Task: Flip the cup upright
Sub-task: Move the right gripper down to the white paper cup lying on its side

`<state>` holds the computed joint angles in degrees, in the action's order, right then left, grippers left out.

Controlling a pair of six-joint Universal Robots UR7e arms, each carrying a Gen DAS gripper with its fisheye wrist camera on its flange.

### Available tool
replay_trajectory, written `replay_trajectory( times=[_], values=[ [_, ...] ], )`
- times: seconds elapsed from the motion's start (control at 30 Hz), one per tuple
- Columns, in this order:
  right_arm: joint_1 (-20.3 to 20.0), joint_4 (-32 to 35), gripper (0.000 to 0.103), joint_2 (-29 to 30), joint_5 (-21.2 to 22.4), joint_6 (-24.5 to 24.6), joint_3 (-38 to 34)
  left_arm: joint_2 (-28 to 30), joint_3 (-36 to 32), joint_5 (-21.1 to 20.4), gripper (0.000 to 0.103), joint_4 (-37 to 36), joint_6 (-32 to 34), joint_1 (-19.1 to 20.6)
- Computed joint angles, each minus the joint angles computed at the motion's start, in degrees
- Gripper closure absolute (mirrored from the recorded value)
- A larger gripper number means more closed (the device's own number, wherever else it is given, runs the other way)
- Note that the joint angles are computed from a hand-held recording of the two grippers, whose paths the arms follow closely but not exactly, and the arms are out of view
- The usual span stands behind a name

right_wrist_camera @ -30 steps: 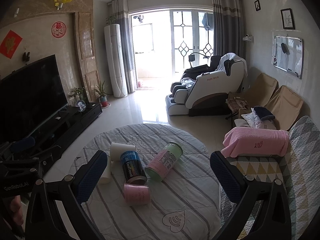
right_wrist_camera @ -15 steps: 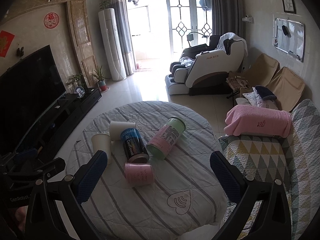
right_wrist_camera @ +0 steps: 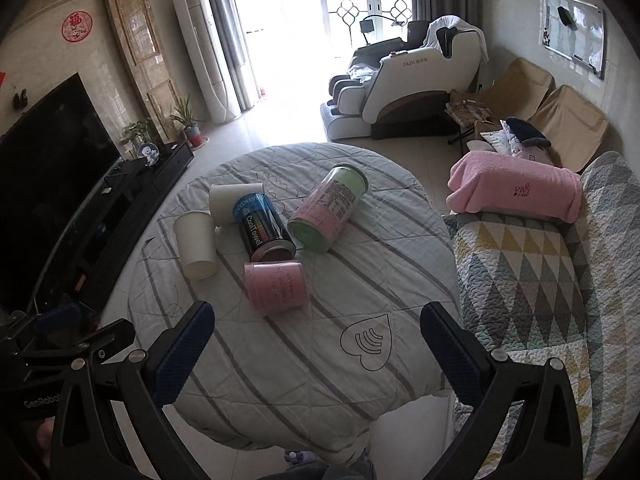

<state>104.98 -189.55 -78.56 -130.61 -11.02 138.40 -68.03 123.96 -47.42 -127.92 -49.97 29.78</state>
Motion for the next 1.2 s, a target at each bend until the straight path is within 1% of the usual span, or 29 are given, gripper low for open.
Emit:
replay_trajectory(
  times=[0.23, 0.33, 0.43, 0.57, 0.7, 0.8, 0.9, 1.0, 1.1, 1.2],
  values=[
    [1.6, -1.8, 0.0, 2.4, -2.7, 2.3, -0.4, -1.0, 0.4, -0.5, 0.004, -2.4, 4.0, 1.2],
    [1.9, -3.0, 0.0, 3.6, -3.1, 2.9, -0.4, -1.4, 0.4, -0.9, 0.004, -2.6, 4.7, 2.0],
    [1.8, -1.3, 0.0, 4.1, -2.8, 3.9, -1.0, -1.5, 0.2, -1.2, 0.004, -2.5, 4.8, 2.7],
    [1.8, -0.4, 0.0, 5.3, -2.4, 2.7, -2.5, -0.9, -0.7, -1.0, 0.004, -2.6, 4.7, 3.8],
    [0.3, 2.6, 0.0, 6.6, 0.7, 2.1, -5.1, 0.0, -2.1, -0.3, 0.004, -1.4, 3.6, 5.4],
    [-0.8, 4.4, 0.0, 9.0, 3.1, -0.1, -8.1, 0.6, -4.0, 0.3, 0.004, 1.1, 1.1, 7.3],
    [-2.2, 8.5, 0.0, 11.2, 7.2, -0.8, -12.1, 0.2, -5.1, 1.2, 0.004, 2.2, -0.8, 8.7],
    [-2.7, 11.9, 0.0, 14.6, 9.8, -2.8, -16.6, 0.6, -7.5, 3.3, 0.003, 8.1, -5.3, 10.2],
    [-3.2, 16.2, 0.0, 18.3, 13.0, -3.7, -21.1, 0.0, -8.7, 4.4, 0.003, 10.8, -7.8, 11.7],
    [-3.2, 19.5, 0.0, 22.4, 14.8, -4.9, -25.2, -0.1, -10.0, 5.6, 0.003, 14.5, -10.0, 13.0]
  ],
)
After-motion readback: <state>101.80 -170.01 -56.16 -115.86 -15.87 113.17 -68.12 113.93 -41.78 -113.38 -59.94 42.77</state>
